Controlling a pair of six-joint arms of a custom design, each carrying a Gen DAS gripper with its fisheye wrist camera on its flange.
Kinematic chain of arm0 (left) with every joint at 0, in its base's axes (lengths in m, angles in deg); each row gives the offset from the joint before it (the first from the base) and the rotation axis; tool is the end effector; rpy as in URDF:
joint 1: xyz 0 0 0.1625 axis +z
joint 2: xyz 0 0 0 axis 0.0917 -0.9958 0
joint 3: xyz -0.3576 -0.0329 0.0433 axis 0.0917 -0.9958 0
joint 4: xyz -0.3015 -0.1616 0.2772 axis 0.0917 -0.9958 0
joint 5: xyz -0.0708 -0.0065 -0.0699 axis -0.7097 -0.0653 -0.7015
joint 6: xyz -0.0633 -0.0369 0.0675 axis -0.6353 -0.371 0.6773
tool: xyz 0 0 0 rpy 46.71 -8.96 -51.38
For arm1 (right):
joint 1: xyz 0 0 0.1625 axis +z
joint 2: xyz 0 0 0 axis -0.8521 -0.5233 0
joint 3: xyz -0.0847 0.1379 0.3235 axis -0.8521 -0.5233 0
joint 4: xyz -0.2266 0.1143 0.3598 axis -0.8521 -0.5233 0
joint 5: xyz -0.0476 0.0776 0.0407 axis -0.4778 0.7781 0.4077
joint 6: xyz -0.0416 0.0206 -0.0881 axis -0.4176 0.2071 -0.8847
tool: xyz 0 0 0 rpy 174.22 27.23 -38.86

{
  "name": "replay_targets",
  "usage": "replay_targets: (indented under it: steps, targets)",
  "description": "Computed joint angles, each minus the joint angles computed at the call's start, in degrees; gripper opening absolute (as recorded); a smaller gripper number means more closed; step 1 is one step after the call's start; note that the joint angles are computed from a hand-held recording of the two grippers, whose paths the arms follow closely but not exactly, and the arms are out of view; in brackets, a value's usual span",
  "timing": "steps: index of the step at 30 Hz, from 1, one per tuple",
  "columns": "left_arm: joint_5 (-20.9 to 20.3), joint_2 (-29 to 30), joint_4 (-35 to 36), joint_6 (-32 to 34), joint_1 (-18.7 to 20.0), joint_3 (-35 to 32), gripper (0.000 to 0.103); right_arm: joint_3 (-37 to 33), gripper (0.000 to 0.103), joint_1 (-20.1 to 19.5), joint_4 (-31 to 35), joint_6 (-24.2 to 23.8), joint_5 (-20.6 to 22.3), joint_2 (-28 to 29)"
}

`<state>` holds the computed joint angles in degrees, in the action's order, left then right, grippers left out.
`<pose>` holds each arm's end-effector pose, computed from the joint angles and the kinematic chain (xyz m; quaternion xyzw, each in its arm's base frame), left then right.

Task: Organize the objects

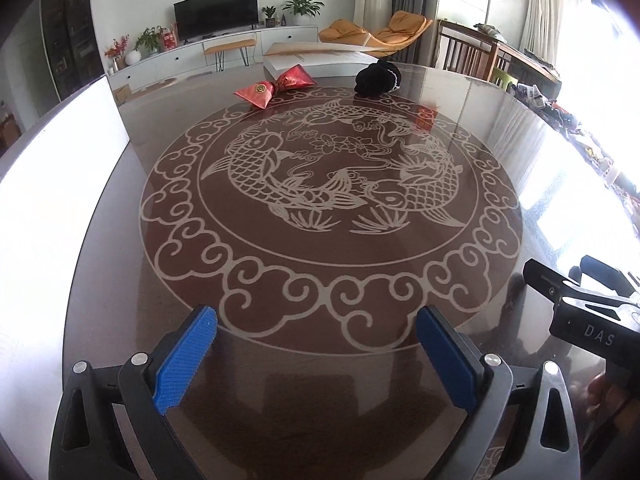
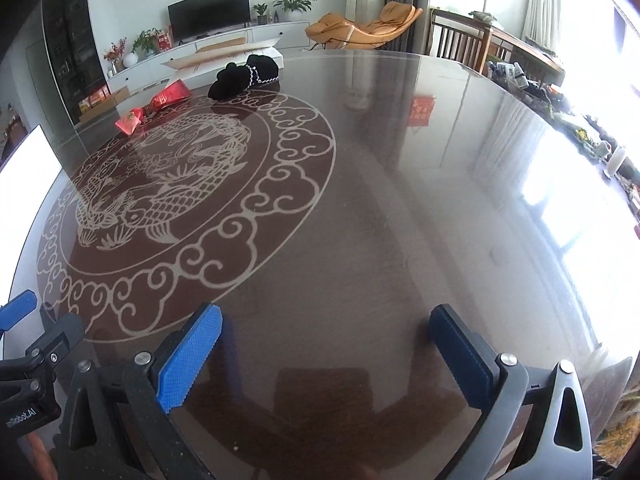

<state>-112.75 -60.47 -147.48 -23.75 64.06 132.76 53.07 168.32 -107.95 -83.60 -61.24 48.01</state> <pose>-0.0231 -0.6520 0.2753 0.0956 0.8788 -0.2895 0.3670 0.3224 -0.7137 -0.0295 0.1370 -0.8799 0.2719 0.3647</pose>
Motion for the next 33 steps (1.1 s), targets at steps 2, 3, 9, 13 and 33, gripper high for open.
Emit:
replay_targets:
  steps: [2,3,9,13,33]
  targets:
    - [0.72,0.45,1.19,0.04,-0.09,-0.57,0.102,0.04,0.103,-0.15,0.24,-0.61,0.54,-0.18]
    - [0.55,0.30,1.15,0.12,-0.06,-0.41,0.102,-0.05,0.103,-0.12,0.20,-0.67,0.47,-0.08]
    - [0.32,0.36,1.43,0.37,0.00,-0.52,0.103,-0.51,0.103,-0.14,0.43,-0.60,0.51,0.23]
    - [0.34,0.29,1.55,0.23,-0.05,-0.53,0.103,-0.48,0.103,-0.15,0.43,-0.62,0.53,0.20]
    - [0.31,0.24,1.53,0.30,-0.03,-0.50,0.103,-0.51,0.103,-0.18,0.42,-0.67,0.56,0.21]
